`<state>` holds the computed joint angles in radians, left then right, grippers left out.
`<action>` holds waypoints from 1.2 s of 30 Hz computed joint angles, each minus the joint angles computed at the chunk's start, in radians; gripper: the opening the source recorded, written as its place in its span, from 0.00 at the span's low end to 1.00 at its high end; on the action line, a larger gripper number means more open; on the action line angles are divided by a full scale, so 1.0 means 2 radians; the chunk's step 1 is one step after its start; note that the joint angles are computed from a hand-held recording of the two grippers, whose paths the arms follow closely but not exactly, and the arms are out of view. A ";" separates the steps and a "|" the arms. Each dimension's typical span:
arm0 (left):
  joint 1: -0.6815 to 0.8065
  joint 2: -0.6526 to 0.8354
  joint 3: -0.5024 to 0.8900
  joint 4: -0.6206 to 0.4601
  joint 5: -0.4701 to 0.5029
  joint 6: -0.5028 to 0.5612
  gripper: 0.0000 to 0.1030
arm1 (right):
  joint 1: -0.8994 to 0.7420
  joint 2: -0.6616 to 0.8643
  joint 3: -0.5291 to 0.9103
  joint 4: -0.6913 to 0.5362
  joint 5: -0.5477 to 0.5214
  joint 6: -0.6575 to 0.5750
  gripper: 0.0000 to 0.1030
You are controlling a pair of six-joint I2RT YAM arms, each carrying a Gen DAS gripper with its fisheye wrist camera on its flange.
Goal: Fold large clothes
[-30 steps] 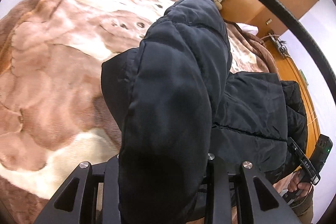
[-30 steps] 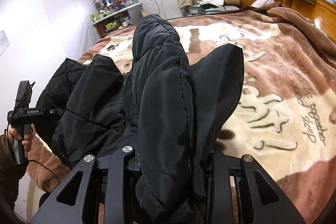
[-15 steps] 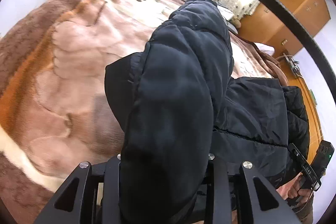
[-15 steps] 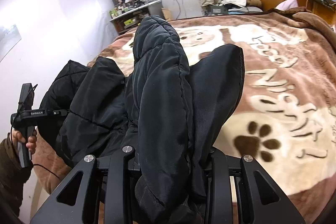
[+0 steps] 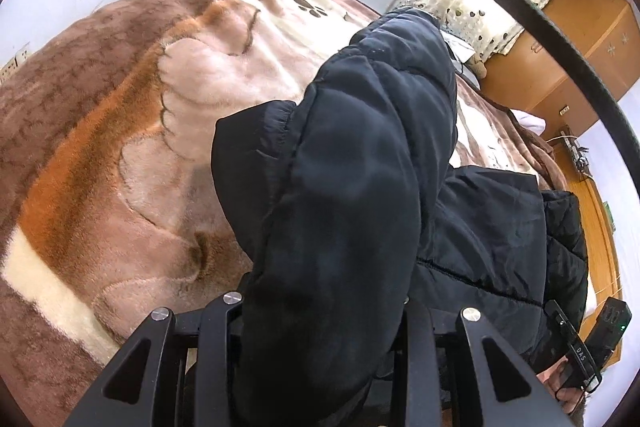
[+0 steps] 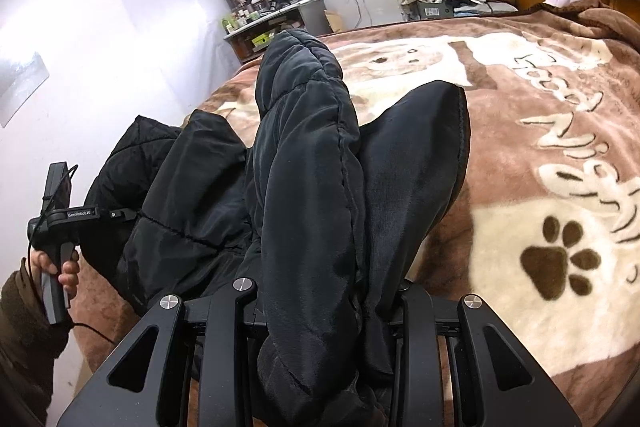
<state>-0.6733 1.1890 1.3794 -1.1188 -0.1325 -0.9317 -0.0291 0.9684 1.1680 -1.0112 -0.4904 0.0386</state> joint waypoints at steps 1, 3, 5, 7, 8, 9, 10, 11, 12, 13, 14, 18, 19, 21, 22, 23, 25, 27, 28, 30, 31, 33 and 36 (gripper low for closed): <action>-0.001 0.000 -0.005 0.002 -0.001 0.002 0.33 | -0.001 0.003 -0.002 0.002 0.000 -0.001 0.30; 0.001 -0.005 -0.024 0.011 0.004 -0.004 0.33 | -0.008 0.002 -0.015 0.002 -0.001 -0.001 0.30; 0.002 -0.007 -0.040 0.018 0.005 -0.011 0.33 | -0.011 -0.001 -0.028 0.004 0.000 -0.001 0.30; 0.002 -0.010 -0.052 0.021 0.003 -0.008 0.34 | -0.012 -0.005 -0.038 0.005 0.004 -0.004 0.30; 0.005 -0.012 -0.060 0.023 0.005 -0.006 0.35 | -0.015 -0.006 -0.044 0.005 0.002 -0.005 0.31; 0.007 -0.013 -0.062 0.020 0.006 -0.007 0.35 | -0.017 -0.006 -0.049 0.007 0.003 -0.007 0.31; 0.015 -0.017 -0.074 0.024 0.014 -0.011 0.36 | -0.020 -0.005 -0.053 0.007 0.004 -0.008 0.31; 0.020 -0.020 -0.080 0.027 0.018 -0.011 0.37 | -0.025 -0.003 -0.059 0.008 0.002 -0.008 0.31; 0.026 -0.023 -0.090 0.033 0.024 -0.007 0.39 | -0.028 -0.003 -0.065 0.010 0.003 -0.007 0.32; 0.028 -0.023 -0.095 0.033 0.024 -0.006 0.39 | -0.028 -0.002 -0.069 0.012 0.006 -0.004 0.32; 0.025 -0.023 -0.094 0.030 0.022 -0.009 0.40 | -0.030 -0.003 -0.075 0.015 0.006 -0.003 0.33; 0.025 -0.023 -0.105 0.032 0.020 -0.003 0.45 | -0.042 -0.009 -0.100 0.025 0.002 -0.003 0.35; 0.028 -0.025 -0.110 0.035 0.024 -0.005 0.46 | -0.045 -0.010 -0.104 0.026 0.001 -0.003 0.36; 0.032 -0.023 -0.116 0.037 0.027 -0.003 0.51 | -0.053 -0.009 -0.112 0.027 -0.003 -0.007 0.38; 0.033 -0.022 -0.117 0.037 0.027 -0.002 0.52 | -0.053 -0.010 -0.116 0.029 -0.001 -0.006 0.40; 0.031 -0.020 -0.116 0.035 0.025 -0.003 0.54 | -0.054 -0.008 -0.118 0.028 0.001 -0.006 0.41; 0.027 -0.017 -0.116 0.034 0.017 -0.001 0.57 | -0.057 -0.006 -0.121 0.030 -0.001 -0.005 0.44; 0.024 -0.017 -0.119 0.037 0.012 -0.002 0.62 | -0.063 -0.002 -0.124 0.031 -0.005 -0.007 0.48; 0.027 -0.018 -0.123 0.040 0.014 -0.001 0.64 | -0.067 0.001 -0.125 0.030 -0.009 -0.006 0.50; 0.036 -0.022 -0.132 0.045 0.019 -0.004 0.72 | -0.074 0.005 -0.126 0.030 -0.014 -0.004 0.52; 0.040 -0.026 -0.138 0.050 0.025 -0.005 0.72 | -0.075 0.003 -0.128 0.029 -0.015 -0.004 0.52; 0.042 -0.026 -0.136 0.050 0.027 -0.002 0.73 | -0.069 0.000 -0.128 0.030 -0.008 -0.001 0.53; 0.037 -0.026 -0.131 0.045 0.018 -0.006 0.74 | -0.066 0.001 -0.124 0.028 -0.002 0.006 0.56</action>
<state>-0.6000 1.1377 1.1168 -1.0286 -0.0965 -0.9445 -0.1614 0.9705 0.9191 -0.9561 -0.4940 0.0503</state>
